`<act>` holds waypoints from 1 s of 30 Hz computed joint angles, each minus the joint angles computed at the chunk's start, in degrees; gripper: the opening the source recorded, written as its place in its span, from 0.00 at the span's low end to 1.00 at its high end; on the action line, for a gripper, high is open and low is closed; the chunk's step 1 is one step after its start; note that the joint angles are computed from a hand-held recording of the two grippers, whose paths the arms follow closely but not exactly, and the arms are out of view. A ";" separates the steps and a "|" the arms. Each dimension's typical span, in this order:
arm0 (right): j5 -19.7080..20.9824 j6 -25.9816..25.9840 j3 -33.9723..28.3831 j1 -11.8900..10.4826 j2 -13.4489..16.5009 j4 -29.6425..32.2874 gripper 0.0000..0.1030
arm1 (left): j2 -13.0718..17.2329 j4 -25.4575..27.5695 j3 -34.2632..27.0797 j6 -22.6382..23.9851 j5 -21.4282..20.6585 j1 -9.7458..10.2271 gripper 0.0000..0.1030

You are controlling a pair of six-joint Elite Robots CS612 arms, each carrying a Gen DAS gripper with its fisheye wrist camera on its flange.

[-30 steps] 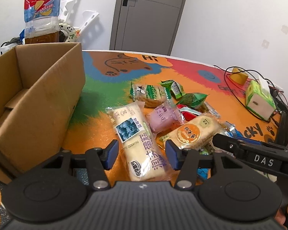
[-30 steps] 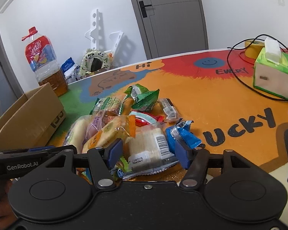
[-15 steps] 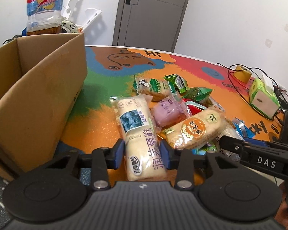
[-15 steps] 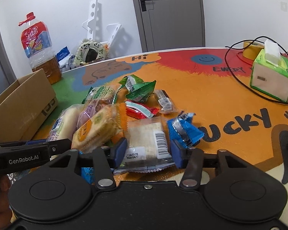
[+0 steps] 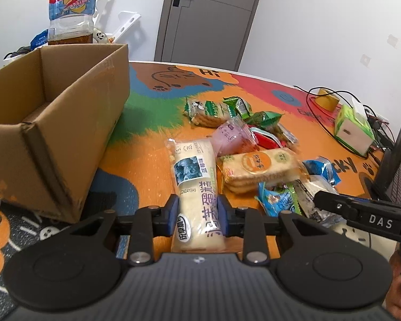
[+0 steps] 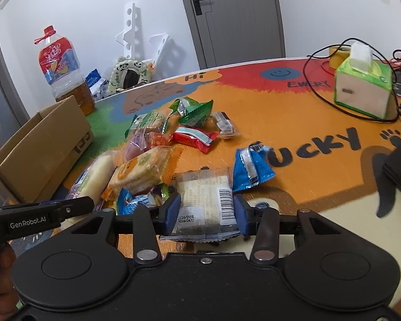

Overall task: Organize snacks
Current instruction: 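Close the left tool on the bread roll while the right tool grasps the cake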

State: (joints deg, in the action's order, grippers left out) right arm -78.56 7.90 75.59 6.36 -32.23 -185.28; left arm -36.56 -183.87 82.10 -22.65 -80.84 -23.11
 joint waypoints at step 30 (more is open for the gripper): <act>-0.13 -1.85 1.84 0.00 -0.71 -1.41 0.46 | 0.41 1.21 -0.46 2.73 1.33 -0.33 0.29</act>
State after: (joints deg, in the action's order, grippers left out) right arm -78.70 6.06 77.43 6.35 -32.93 -186.69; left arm -36.15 -182.66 81.65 -19.92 -79.51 -23.44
